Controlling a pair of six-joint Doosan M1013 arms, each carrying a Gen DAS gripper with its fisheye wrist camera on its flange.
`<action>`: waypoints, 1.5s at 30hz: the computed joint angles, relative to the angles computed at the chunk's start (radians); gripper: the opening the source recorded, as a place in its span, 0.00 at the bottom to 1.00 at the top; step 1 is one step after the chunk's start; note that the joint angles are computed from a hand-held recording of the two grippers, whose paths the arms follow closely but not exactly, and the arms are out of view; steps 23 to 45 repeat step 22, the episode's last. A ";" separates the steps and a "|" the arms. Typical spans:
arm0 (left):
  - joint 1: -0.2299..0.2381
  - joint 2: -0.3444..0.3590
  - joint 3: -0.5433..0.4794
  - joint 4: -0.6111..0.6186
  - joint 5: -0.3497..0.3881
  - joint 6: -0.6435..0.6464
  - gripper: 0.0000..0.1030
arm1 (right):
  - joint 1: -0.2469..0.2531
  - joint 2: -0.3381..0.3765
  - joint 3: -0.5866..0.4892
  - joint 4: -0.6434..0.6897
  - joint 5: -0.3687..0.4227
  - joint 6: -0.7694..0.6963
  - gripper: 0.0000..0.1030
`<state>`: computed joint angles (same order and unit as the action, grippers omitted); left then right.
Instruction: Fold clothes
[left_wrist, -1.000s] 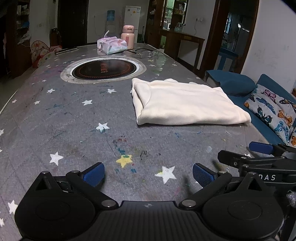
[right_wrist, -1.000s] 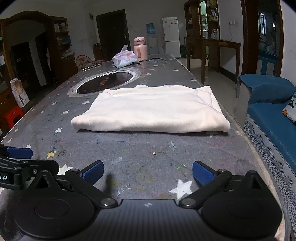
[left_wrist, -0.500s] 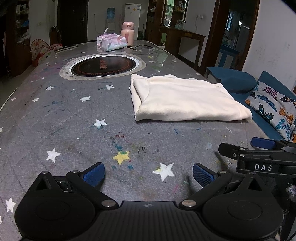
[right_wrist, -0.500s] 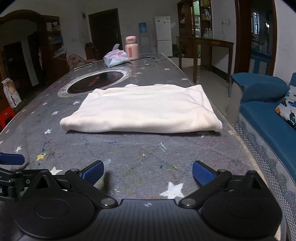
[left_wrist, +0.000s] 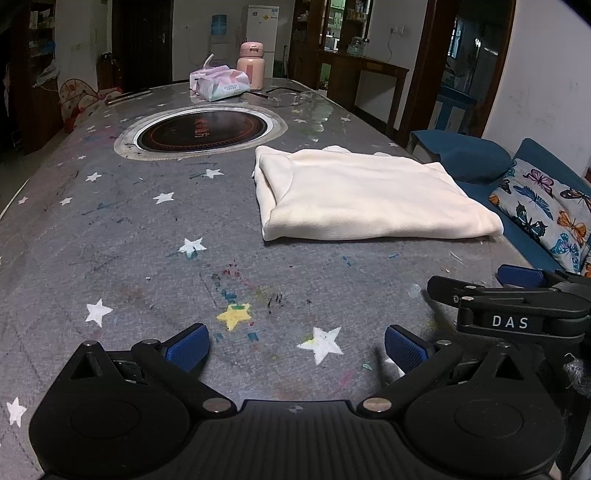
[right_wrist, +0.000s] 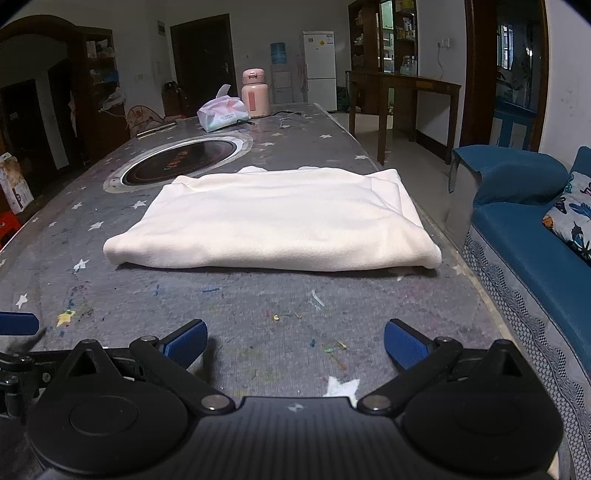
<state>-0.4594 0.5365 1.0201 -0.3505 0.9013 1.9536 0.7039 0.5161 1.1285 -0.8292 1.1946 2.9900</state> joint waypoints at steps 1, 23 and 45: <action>0.000 0.001 -0.002 0.001 0.002 -0.001 1.00 | -0.001 0.001 -0.001 0.000 0.001 -0.002 1.00; -0.003 0.014 -0.020 -0.012 0.006 0.018 1.00 | -0.009 0.020 -0.027 0.003 0.020 -0.028 1.00; -0.003 0.014 -0.020 -0.012 0.006 0.018 1.00 | -0.009 0.020 -0.027 0.003 0.020 -0.028 1.00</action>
